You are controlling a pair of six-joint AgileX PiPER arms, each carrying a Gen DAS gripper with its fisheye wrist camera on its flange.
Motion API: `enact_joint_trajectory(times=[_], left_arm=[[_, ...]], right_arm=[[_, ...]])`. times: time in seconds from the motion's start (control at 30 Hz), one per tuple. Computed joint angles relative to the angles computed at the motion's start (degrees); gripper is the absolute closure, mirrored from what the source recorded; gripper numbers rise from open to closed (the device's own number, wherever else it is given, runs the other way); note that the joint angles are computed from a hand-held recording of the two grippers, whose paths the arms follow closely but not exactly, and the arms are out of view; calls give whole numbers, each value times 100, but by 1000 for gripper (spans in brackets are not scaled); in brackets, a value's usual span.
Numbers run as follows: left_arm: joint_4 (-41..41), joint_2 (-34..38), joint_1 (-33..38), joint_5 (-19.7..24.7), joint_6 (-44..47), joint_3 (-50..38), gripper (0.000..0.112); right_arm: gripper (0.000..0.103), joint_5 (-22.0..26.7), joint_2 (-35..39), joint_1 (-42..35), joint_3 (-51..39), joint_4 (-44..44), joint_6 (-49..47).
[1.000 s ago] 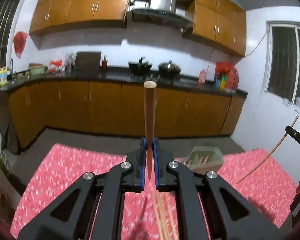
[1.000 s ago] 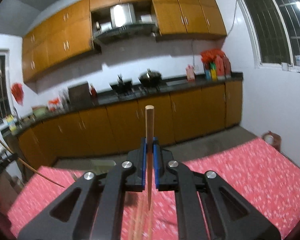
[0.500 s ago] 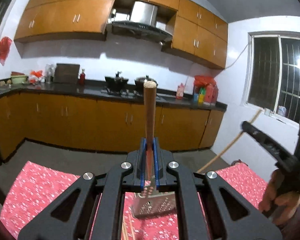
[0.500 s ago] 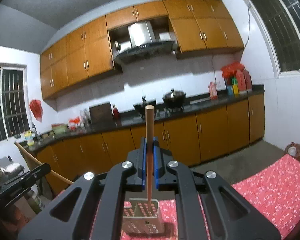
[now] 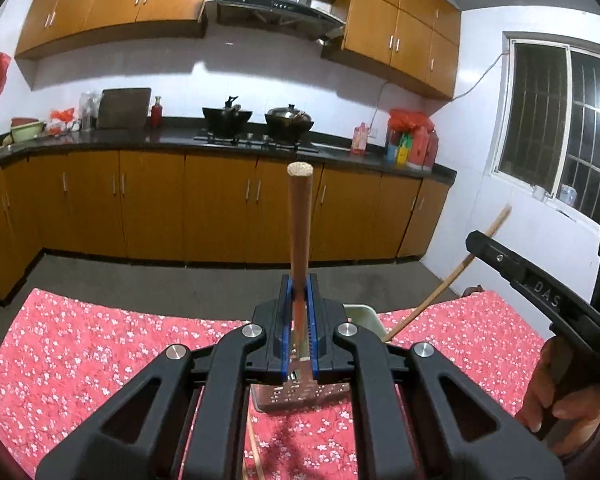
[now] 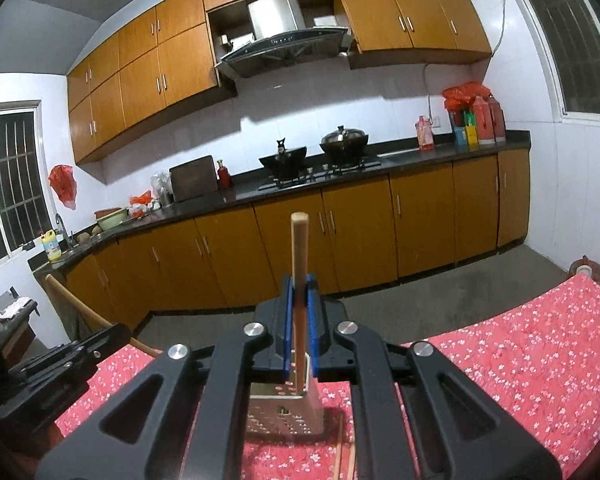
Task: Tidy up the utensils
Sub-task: 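Lower both chopsticks into the holder and open both tools, then move both tools back to the table and grasp one chopstick each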
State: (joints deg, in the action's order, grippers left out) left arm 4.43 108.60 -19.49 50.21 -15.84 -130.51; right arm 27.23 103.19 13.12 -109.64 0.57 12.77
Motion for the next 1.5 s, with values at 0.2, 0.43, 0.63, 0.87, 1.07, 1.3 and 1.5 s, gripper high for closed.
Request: enact_joint_trajectory(times=[0.2, 0.43, 0.63, 0.87, 1.07, 1.3, 1.5], left_arm=[[-77, -134, 99, -40, -28, 205, 103], [-30, -475, 150, -347, -233, 659, 89], [28, -1030, 236, -811, -431, 1473, 88], [352, -2022, 432, -1460, -861, 3258, 88], [726, -2226, 377, -1258, -982, 4311, 88], [267, -2384, 378, -1245, -676, 5295, 88], [-52, -2554, 343, -1408, -501, 5947, 88]], right_arm=[[60, -223, -261, 60, 331, -280, 209], [57, -402, -662, 12, 744, -421, 385], [56, -631, -1293, -121, 1645, -705, 691], [56, -394, -1630, -625, 2899, -486, 508], [73, 342, -1156, -810, 3477, 775, -685], [79, 293, -1086, -498, 4160, 946, -955], [79, 201, -1081, -243, 4342, 278, -422]])
